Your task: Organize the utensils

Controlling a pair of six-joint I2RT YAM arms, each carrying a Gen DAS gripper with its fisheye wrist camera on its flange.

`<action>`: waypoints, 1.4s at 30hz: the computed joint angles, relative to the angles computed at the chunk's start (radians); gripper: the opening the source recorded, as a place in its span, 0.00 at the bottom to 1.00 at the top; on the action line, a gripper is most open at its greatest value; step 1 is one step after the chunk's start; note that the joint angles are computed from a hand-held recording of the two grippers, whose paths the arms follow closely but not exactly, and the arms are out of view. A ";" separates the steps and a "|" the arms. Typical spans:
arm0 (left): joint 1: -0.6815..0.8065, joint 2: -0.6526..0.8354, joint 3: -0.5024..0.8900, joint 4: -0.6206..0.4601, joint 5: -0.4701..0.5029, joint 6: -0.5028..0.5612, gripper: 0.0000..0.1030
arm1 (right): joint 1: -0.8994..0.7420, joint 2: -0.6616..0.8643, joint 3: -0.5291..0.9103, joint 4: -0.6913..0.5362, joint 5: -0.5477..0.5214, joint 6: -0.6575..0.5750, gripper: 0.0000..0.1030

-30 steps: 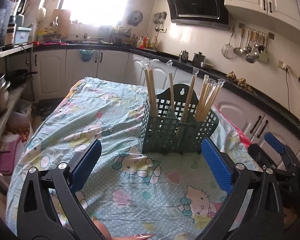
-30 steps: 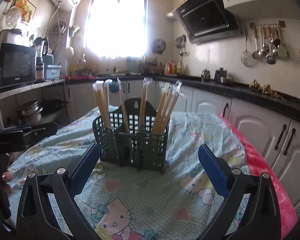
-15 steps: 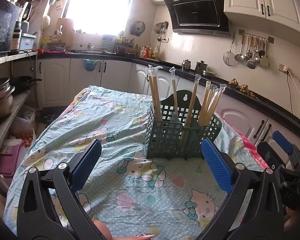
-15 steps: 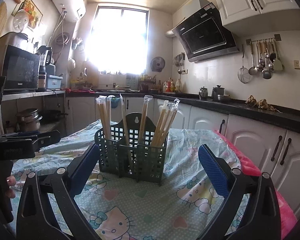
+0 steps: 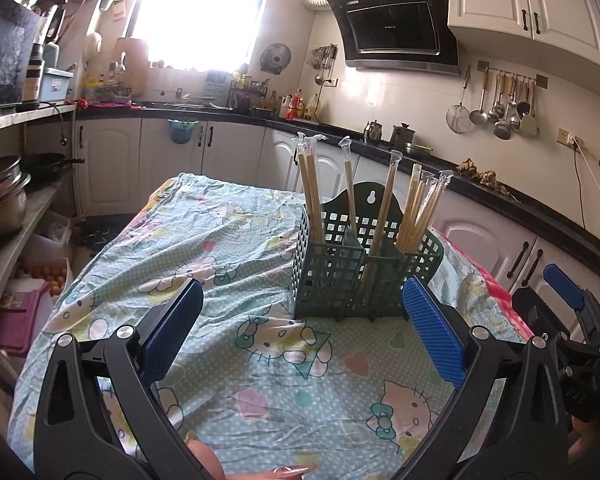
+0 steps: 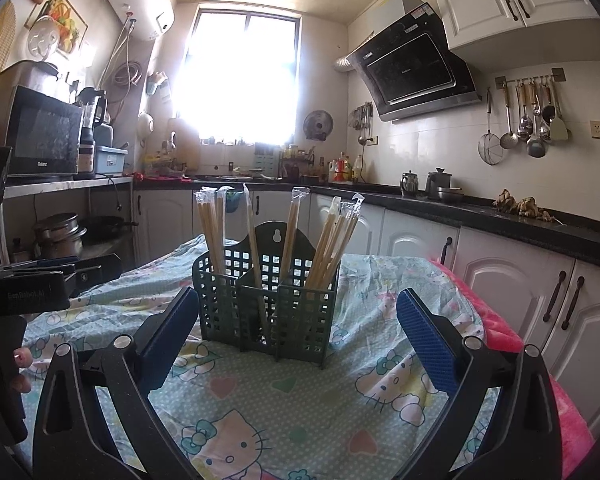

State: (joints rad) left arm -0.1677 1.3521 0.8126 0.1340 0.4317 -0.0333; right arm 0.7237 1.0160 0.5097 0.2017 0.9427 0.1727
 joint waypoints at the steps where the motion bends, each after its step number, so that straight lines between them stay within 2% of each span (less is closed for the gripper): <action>1: -0.001 0.000 0.000 -0.001 0.000 -0.001 0.90 | 0.000 0.001 0.000 0.000 -0.001 -0.001 0.94; 42: -0.006 -0.019 -0.009 0.009 -0.009 -0.002 0.90 | 0.004 0.004 0.002 0.013 0.002 -0.012 0.94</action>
